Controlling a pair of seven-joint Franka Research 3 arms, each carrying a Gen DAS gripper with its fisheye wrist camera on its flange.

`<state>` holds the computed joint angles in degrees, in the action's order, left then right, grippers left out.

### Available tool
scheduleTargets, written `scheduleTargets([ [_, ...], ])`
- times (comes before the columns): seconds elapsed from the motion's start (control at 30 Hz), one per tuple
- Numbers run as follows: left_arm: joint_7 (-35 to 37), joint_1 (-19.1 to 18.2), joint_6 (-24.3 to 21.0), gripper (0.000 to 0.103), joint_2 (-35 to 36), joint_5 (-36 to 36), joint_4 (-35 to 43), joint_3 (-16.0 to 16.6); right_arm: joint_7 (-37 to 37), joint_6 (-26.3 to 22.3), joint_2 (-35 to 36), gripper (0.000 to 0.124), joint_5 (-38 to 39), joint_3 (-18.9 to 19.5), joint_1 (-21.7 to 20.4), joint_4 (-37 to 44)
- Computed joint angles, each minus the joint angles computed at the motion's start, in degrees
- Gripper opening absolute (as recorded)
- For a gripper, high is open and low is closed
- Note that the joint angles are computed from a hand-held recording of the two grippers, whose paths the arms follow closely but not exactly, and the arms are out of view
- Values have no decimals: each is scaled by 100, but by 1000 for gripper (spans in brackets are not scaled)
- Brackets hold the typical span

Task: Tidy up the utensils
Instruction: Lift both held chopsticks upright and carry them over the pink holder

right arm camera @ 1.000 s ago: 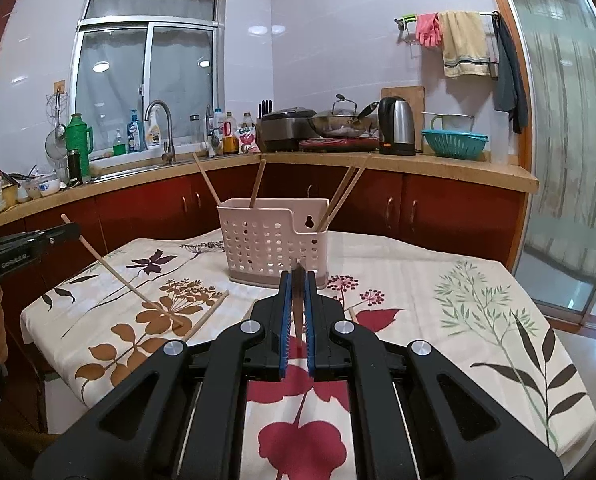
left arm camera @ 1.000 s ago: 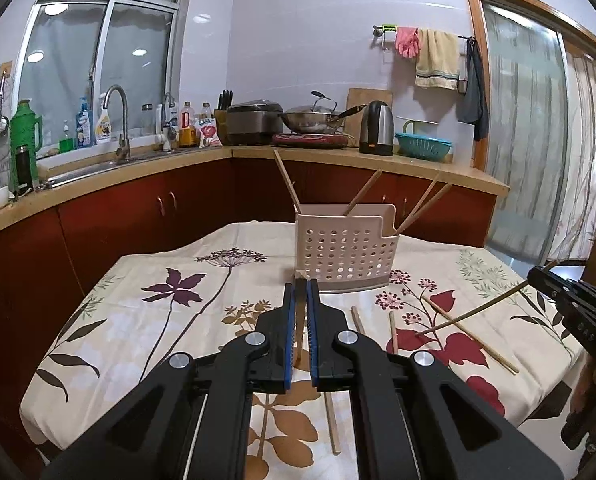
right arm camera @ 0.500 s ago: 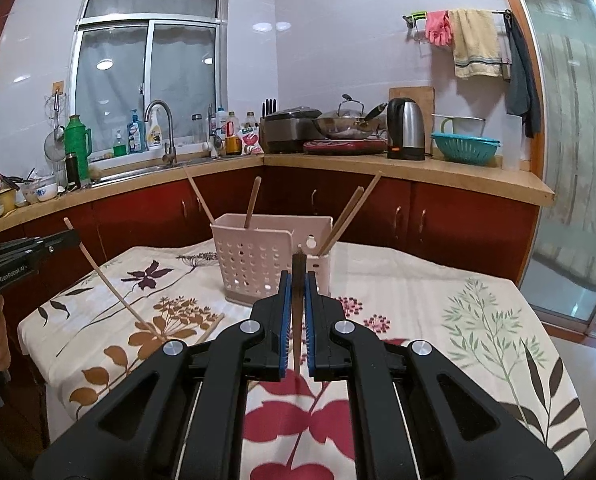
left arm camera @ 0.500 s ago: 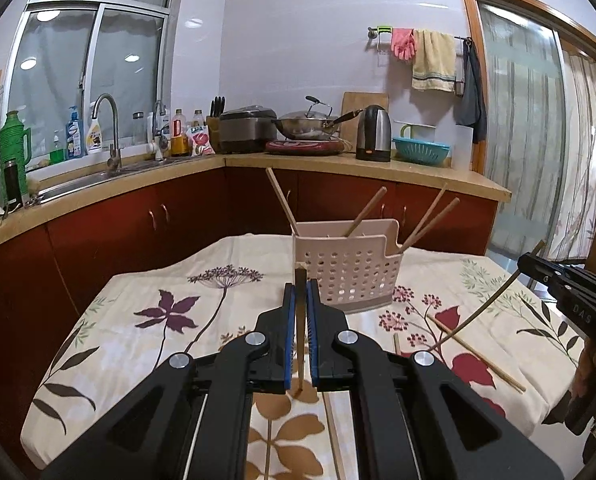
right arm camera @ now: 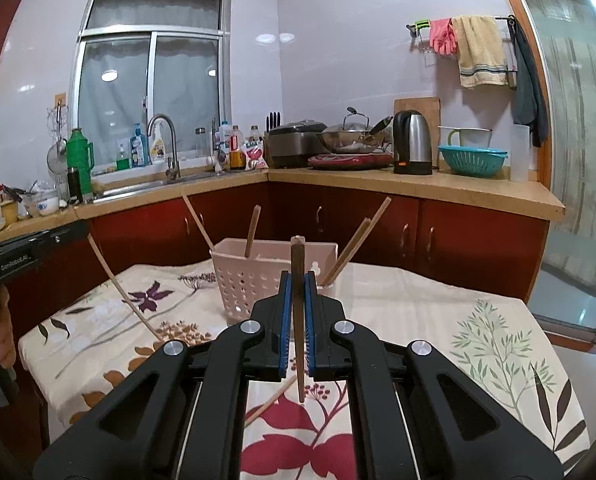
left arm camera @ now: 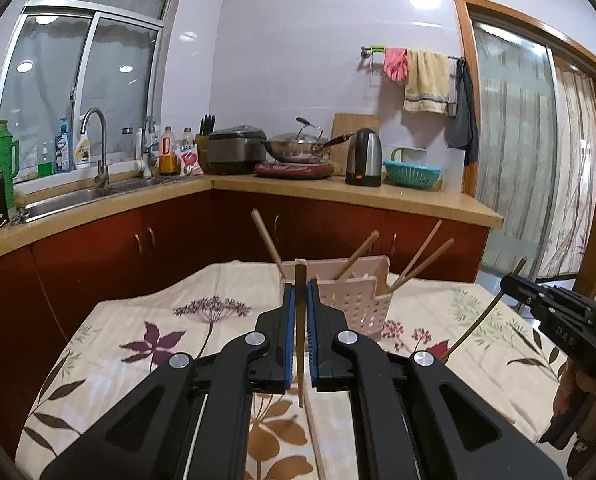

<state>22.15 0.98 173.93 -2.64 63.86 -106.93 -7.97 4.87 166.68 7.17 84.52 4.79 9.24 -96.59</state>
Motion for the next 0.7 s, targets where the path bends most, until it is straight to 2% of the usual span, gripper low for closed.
scheduleTargets([
  [0.27, -644, -62, 168, 6, 277, 899, 716, 71, -216, -266, 233, 7, 506, 11, -133, 669],
  [0.47, -1088, -216, 233, 6, 590, 1565, 1398, 232, -656, -307, 543, 7, 949, 103, -220, 1400],
  [0.7, -1485, -443, 268, 6, 1184, 2180, 2410, 476, -669, -232, 1189, 7, 802, 310, -318, 2435],
])
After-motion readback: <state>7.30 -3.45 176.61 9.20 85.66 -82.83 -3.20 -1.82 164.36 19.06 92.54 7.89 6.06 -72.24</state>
